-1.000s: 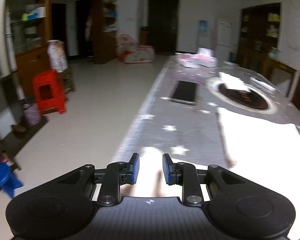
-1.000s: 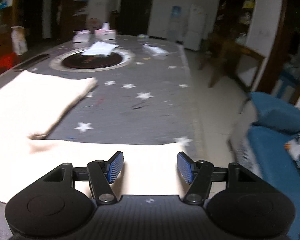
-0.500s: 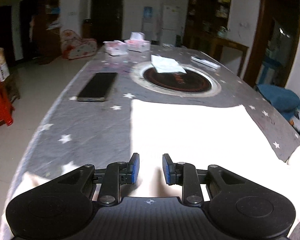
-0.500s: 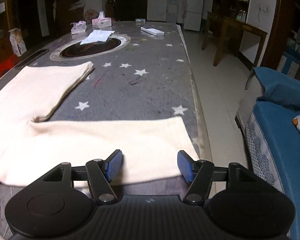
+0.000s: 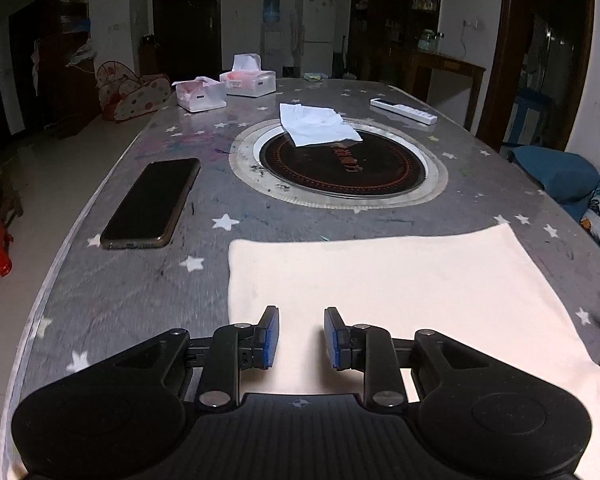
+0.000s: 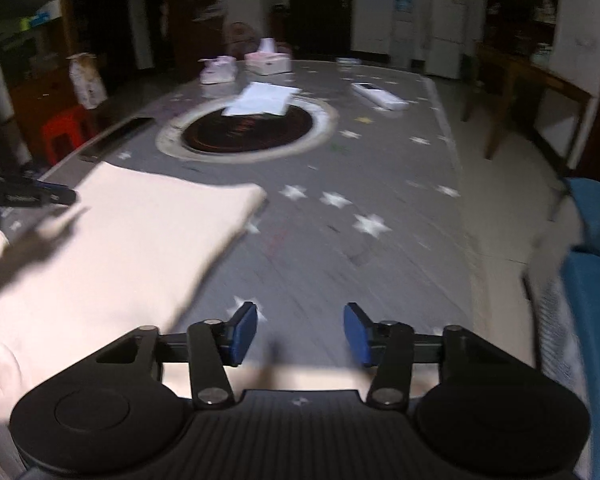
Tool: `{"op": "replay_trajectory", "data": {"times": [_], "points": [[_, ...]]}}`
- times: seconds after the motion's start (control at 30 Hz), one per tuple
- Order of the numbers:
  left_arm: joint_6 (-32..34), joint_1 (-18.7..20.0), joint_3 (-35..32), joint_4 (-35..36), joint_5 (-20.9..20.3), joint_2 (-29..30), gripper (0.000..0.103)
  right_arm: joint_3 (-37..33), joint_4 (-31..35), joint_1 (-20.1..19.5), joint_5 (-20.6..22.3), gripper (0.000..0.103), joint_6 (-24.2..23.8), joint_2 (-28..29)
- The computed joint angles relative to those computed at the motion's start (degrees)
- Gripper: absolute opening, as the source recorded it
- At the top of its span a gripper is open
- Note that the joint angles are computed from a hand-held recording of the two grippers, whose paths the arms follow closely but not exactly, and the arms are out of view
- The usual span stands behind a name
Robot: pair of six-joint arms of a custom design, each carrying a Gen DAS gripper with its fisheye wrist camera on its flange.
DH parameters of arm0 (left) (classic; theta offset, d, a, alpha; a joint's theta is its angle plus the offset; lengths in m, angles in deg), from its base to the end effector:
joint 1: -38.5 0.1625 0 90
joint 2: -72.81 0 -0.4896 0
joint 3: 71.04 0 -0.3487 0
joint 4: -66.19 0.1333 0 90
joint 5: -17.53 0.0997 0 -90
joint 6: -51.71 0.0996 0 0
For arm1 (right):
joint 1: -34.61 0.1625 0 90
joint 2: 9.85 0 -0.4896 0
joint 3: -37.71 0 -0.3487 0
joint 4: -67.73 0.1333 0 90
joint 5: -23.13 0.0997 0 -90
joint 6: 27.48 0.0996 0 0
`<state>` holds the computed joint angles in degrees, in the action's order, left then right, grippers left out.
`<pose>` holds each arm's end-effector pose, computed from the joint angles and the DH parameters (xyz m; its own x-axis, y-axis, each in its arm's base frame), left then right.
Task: Fold clothes
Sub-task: 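Lower the sweatshirt onto the table and open both grippers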
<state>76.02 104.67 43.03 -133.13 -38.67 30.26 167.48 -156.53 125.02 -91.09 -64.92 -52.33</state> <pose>-0.0701 -0.6257 0.1586 -0.6869 0.3193 -0.6529 0.6606 0.6489 -0.3776 0.0961 -0.5113 0.1557 -0.7228 -0.1819 0.6667 -0.5596 0.7201 -0.4102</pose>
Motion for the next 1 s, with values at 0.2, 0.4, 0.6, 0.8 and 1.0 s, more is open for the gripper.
{"op": "replay_trajectory", "data": {"times": [0.2, 0.4, 0.6, 0.8, 1.0], "points": [[0.3, 1.2, -4.9, 3.8, 1.0, 1.9, 0.027, -11.1, 13.9, 0.5, 2.7, 0.033, 2.0, 2.8], [1.2, 2.2, -7.6, 4.5, 1.1, 3.3, 0.027, -18.7, 20.7, 0.2, 2.2, 0.02, 1.4, 6.5], [4.1, 2.4, -10.4, 2.6, 1.6, 5.4, 0.027, -21.7, 18.4, 0.6, 0.5, 0.005, -3.1, 9.1], [2.4, 1.9, -9.8, 2.7, 2.1, 5.1, 0.027, -21.8, 14.9, 1.3, -0.8, 0.01, -7.6, 9.7], [2.2, 0.0, -0.1, -0.9, -1.1, 0.4, 0.027, -12.6, 12.8, 3.0, 3.3, 0.012, -8.6, 5.7]]}}
